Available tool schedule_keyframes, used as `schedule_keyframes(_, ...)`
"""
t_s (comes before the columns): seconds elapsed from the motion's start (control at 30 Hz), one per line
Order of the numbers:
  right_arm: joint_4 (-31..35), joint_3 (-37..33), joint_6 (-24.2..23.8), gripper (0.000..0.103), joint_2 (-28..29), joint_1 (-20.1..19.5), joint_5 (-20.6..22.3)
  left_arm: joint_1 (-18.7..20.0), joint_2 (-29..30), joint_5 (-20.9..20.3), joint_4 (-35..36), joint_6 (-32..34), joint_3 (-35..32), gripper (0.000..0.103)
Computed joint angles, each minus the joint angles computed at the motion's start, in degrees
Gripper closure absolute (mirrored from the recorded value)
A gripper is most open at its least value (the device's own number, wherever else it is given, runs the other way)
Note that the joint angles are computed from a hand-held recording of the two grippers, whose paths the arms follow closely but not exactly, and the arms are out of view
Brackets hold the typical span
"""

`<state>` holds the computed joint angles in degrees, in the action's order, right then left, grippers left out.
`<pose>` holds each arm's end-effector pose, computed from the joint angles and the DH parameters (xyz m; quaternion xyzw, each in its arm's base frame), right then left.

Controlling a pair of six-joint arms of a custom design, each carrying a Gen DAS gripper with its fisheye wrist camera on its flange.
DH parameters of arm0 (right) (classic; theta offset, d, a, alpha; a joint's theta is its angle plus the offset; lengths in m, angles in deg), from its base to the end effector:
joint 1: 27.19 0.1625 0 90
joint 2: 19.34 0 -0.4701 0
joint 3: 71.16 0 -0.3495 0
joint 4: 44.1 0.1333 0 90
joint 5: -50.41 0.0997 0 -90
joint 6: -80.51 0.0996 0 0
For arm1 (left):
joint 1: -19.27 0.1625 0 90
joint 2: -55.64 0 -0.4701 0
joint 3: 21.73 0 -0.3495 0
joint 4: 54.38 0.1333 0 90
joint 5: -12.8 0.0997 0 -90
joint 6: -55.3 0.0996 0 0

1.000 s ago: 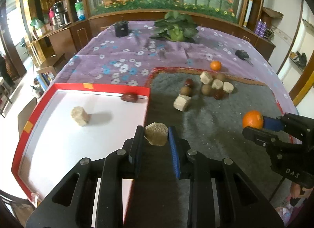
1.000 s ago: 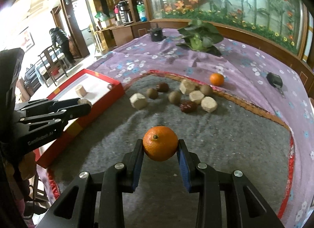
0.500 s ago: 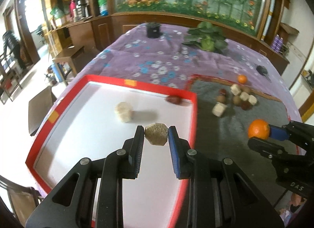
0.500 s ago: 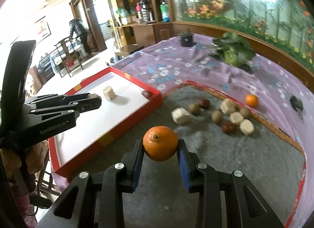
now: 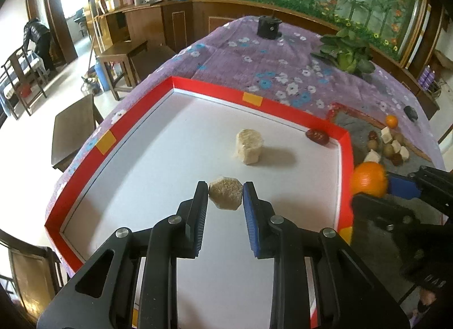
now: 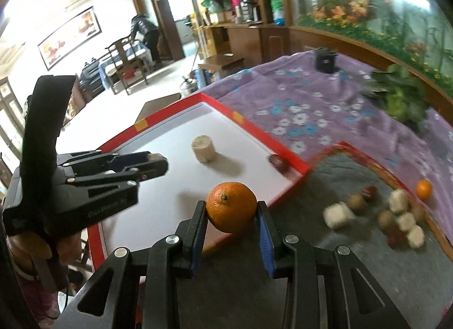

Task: Organize fruits
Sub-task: 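Carry the cake and orange into the white tray and open both tools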

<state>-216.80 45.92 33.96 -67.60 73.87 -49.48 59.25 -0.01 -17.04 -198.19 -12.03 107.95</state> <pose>0.2214 -0.5269 0.1160 0.4674 -0.8716 0.0886 0.1182 -0.1943 -0.4497 0.1336 -0.0412 0.8554 -0.3425 0.3863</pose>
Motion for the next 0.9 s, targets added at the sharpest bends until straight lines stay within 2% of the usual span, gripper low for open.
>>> schedule_keyframes(0.23,3.78,-3.55,0.42,0.07,4.95,1.1,-2.23,1.72,0.5,-1.05,-0.76,1.06,-0.59,0.078)
schedule_keyframes(0.53,5.22,-3.99,1.41,0.07,5.49,0.51,-1.64,2.73,-0.35,-2.73,0.1,-1.59,-1.01,0.078)
schedule_keyframes(0.6,5.25,-3.68,2.16,0.067,4.71,0.32,-1.43,2.33,-0.43,-2.26,1.5,-2.54,-1.08,0.065)
schedule_keyframes(0.7,5.09,-2.66,1.87,0.061,3.07,-0.22,1.35,1.43,-0.81,-0.9,0.18,-3.48,-0.03,0.045)
schedule_keyframes(0.73,4.97,-2.39,1.76,0.059,2.59,-0.36,2.22,1.18,-0.96,-0.44,1.29,-4.58,-0.11,0.044)
schedule_keyframes(0.9,3.15,-0.85,0.98,0.059,1.06,-0.4,1.34,-0.29,-1.52,0.11,5.26,-6.81,-0.65,0.044)
